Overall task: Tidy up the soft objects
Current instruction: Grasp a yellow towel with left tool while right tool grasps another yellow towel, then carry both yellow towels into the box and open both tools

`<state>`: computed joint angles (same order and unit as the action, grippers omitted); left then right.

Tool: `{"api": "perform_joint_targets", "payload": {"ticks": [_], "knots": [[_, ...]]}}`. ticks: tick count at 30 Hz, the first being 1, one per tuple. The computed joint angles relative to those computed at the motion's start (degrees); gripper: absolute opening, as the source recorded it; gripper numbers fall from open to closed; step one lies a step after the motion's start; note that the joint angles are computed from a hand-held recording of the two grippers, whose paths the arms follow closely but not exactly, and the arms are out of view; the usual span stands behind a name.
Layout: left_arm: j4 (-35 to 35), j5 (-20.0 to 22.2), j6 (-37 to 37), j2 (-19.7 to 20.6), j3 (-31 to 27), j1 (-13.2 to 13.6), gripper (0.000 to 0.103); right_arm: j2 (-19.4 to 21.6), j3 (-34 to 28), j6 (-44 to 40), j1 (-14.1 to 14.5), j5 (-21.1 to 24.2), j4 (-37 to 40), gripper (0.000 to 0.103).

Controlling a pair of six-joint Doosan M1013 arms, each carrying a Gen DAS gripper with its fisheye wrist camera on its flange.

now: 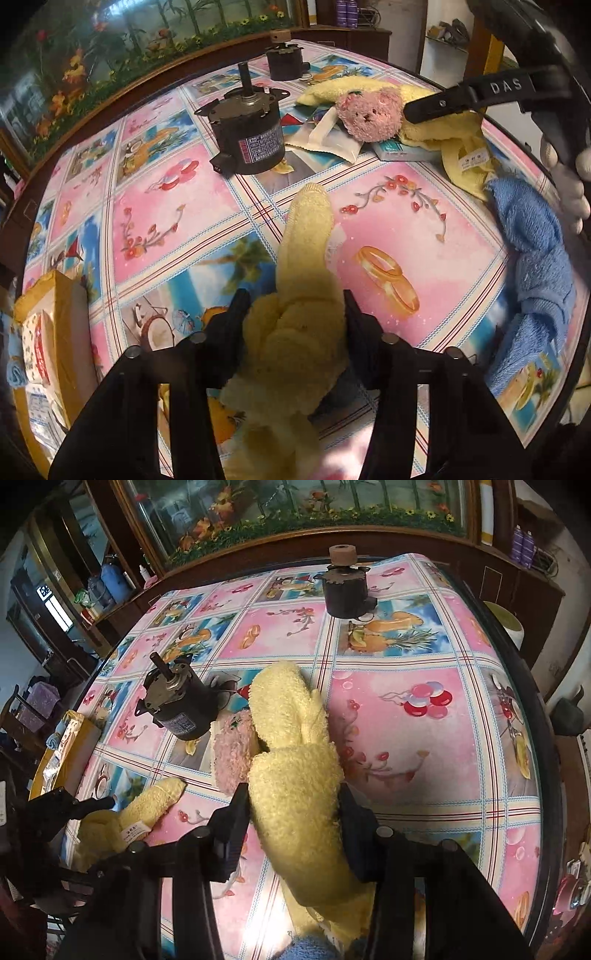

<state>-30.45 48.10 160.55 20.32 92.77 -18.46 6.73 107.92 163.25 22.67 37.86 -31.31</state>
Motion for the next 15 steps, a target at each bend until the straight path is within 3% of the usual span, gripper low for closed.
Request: {"api": "perform_joint_targets", "payload": {"ticks": [4,9,15], "knots": [[-5.4,1.4,-1.7,-0.6,-0.1,2.2,0.044,-2.6,1.4,8.3,2.1,1.0,-6.8,0.042],[-15.0,6.4,-1.9,-2.1,0.1,6.9,0.044,-6.2,2.2,19.6,5.7,3.5,-16.6,0.042],[-22.9,10.9,-3.1,-3.8,-0.6,14.2,0.044,-6.9,-0.7,24.0,8.8,-0.9,-22.9,0.042]]}}
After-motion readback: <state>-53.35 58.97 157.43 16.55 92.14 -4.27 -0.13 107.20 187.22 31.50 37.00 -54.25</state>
